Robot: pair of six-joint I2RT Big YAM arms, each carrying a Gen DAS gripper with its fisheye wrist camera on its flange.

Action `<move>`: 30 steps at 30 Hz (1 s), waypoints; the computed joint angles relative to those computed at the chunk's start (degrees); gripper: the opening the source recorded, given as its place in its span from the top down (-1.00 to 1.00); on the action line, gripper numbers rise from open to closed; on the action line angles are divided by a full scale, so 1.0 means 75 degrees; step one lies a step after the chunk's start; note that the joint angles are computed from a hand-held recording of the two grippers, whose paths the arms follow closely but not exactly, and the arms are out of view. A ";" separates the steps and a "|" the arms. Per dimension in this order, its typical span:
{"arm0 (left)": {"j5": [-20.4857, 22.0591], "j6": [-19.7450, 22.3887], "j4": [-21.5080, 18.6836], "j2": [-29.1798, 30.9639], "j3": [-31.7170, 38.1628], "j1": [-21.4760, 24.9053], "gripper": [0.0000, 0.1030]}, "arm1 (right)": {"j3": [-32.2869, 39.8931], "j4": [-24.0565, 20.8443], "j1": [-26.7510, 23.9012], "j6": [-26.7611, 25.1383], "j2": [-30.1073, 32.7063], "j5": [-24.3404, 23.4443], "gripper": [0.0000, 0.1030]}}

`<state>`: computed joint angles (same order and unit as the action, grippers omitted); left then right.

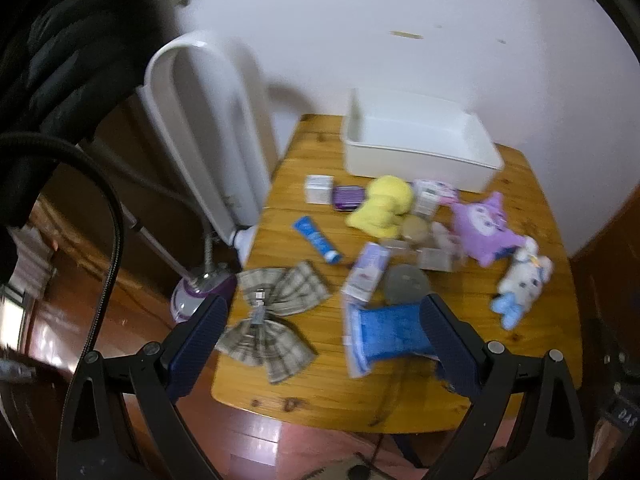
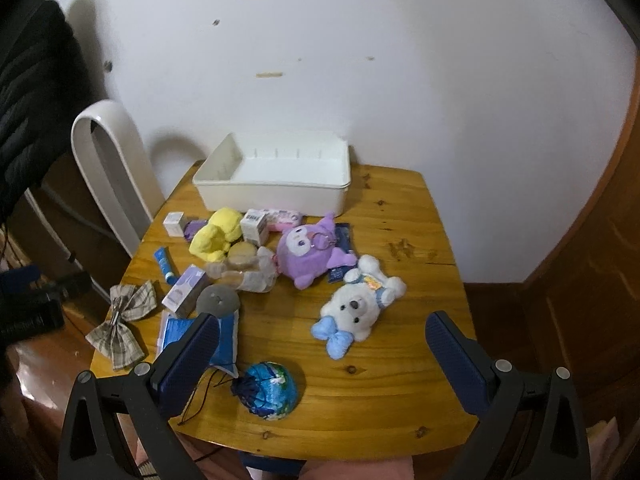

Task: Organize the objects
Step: 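Grasp the plaid bow with the left tool while the right tool grasps the blue packet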

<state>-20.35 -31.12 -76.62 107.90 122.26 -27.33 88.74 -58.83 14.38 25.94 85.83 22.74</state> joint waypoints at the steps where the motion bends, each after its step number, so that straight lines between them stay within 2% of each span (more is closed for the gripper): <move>1: -0.0006 -0.0076 0.0023 -0.0044 -0.0117 0.0080 -0.90 | 0.0034 0.0014 0.0003 -0.0067 0.0081 -0.0102 -1.00; 13: 0.0522 -0.0838 0.0118 -0.0164 -0.1472 0.0987 -0.90 | 0.0360 0.0752 0.0113 -0.1296 0.1133 -0.1398 -1.00; 17: 0.0744 -0.0769 0.0288 0.0032 -0.1708 0.1215 -0.90 | 0.0437 0.1025 0.0146 -0.1961 0.1511 -0.2013 -1.00; 21: 0.1021 -0.0658 0.0573 0.0203 -0.1975 0.1355 -0.89 | 0.0554 0.1054 0.0148 -0.2620 0.1949 -0.2717 -1.00; 25: 0.1119 -0.0451 0.0856 0.0336 -0.2182 0.1412 -0.89 | 0.0609 0.1203 0.0272 -0.3423 0.2327 -0.2745 -1.00; 30: 0.1522 -0.0341 0.1091 0.0539 -0.2240 0.1535 -0.89 | 0.0603 0.1461 0.0456 -0.4316 0.2560 -0.2358 -1.00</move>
<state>-8.94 -33.68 -68.44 111.94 105.46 -15.82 93.27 -47.87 17.80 -6.43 105.03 5.06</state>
